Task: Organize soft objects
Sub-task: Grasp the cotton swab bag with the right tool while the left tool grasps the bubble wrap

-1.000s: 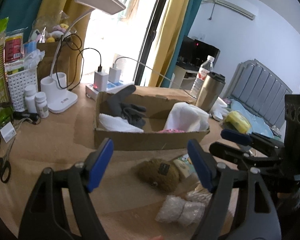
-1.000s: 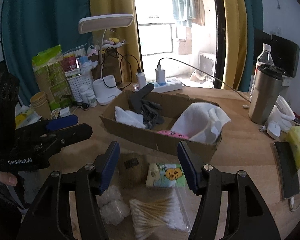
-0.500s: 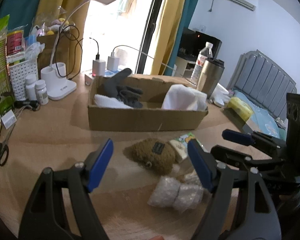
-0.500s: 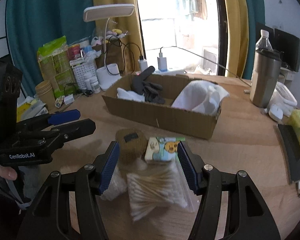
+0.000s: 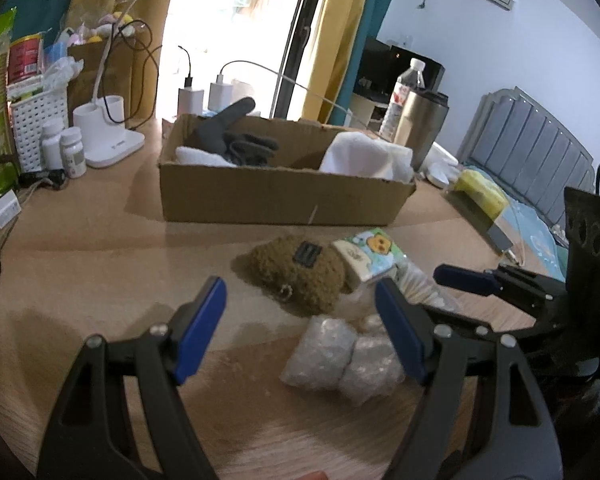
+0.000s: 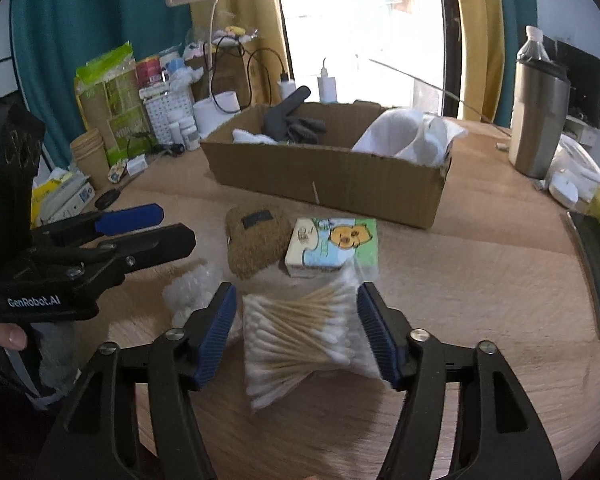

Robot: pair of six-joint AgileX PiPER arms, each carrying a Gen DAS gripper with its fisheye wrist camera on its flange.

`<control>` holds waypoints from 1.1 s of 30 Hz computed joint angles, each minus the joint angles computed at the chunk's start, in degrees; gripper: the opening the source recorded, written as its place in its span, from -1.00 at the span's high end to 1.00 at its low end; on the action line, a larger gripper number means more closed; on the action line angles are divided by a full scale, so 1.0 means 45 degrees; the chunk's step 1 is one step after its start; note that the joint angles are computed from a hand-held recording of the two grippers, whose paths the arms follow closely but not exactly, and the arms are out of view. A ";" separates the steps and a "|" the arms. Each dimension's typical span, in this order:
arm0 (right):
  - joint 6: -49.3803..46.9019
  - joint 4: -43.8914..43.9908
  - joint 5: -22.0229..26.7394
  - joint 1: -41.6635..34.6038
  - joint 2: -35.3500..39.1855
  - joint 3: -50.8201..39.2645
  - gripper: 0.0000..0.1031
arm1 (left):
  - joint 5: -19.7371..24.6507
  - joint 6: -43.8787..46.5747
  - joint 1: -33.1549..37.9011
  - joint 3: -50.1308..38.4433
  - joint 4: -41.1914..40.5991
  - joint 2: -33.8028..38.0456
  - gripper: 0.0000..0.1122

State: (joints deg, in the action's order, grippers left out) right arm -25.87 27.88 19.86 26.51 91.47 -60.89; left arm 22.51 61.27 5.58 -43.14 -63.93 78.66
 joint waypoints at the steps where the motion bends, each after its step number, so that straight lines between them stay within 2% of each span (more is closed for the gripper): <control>1: -0.0119 0.0017 -0.0040 0.0026 0.0033 0.0053 -0.47 | -0.0010 0.0032 -0.0017 0.0043 -0.0019 0.0030 -0.39; 4: 0.0097 -0.0520 -0.0385 0.0218 0.0051 0.0316 -0.61 | 0.0041 0.0098 -0.0035 0.0165 -0.0022 0.0083 -0.39; 9: 0.0043 -0.0604 -0.0690 0.0284 0.0108 0.0494 -0.62 | 0.0284 0.0470 -0.0064 0.0264 -0.0213 0.0249 -0.39; 13: 0.1210 -0.1778 -0.0673 0.0414 0.0373 0.0254 -0.62 | 0.0330 0.0426 -0.0098 0.0297 -0.0140 0.0344 -0.39; 18: 0.2084 -0.2216 -0.0423 0.0226 0.0743 -0.0168 -0.62 | 0.0444 0.0507 -0.0084 0.0305 -0.0115 0.0452 -0.40; 22: 0.1764 -0.1676 -0.0046 -0.0030 0.0908 -0.0319 -0.62 | 0.0589 0.0747 -0.0185 0.0342 -0.0178 0.0461 -0.41; 26: 0.1366 -0.1153 0.0127 -0.0255 0.0871 -0.0197 -0.62 | 0.0730 0.0633 -0.0341 0.0248 0.0087 0.0605 -0.55; 33: 0.0629 -0.0291 0.0001 -0.0659 0.0555 0.0272 -0.48 | 0.0782 0.0616 -0.0655 0.0188 0.0273 0.0713 -0.56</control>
State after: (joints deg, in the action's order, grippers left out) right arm -23.04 26.57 19.86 23.54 93.97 -59.66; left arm 26.03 64.04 2.63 -42.30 -62.70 81.86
